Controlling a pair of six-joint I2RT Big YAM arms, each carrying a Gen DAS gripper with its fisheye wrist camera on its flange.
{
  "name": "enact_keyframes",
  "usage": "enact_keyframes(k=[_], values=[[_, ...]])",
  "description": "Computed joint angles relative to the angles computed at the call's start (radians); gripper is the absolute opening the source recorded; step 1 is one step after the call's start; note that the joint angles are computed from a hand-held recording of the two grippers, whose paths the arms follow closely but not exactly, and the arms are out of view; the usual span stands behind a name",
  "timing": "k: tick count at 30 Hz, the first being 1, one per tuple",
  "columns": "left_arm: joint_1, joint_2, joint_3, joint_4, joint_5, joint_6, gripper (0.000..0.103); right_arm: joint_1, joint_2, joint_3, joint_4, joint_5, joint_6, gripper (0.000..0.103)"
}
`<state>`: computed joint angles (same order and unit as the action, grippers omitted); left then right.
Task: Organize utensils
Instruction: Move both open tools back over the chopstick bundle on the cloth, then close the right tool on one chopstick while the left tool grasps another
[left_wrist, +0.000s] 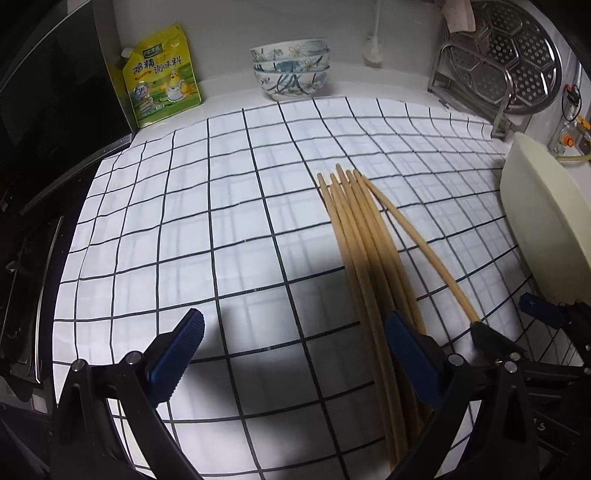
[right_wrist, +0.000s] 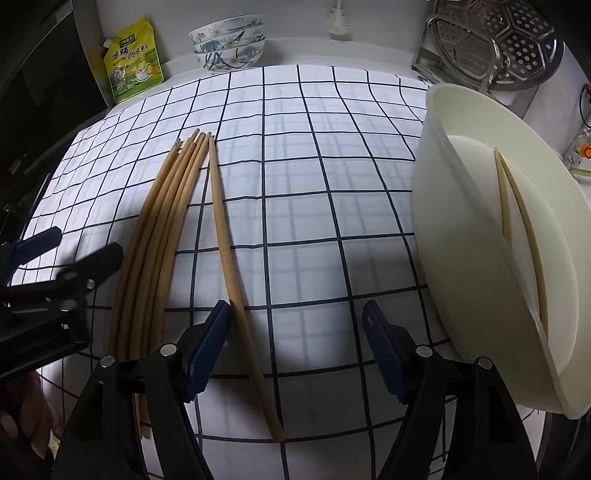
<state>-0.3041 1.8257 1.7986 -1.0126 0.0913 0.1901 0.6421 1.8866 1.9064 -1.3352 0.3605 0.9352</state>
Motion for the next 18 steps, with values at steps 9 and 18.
enact_keyframes(k=[9, 18], values=[[0.023, 0.001, -0.013, 0.011, -0.034, -0.008, 0.097, 0.001, 0.010, 0.014, 0.006, -0.007, -0.003, 0.070], [0.045, 0.005, -0.018, 0.008, -0.060, -0.025, 0.097, -0.009, 0.030, 0.038, 0.018, 0.001, -0.048, 0.070]])
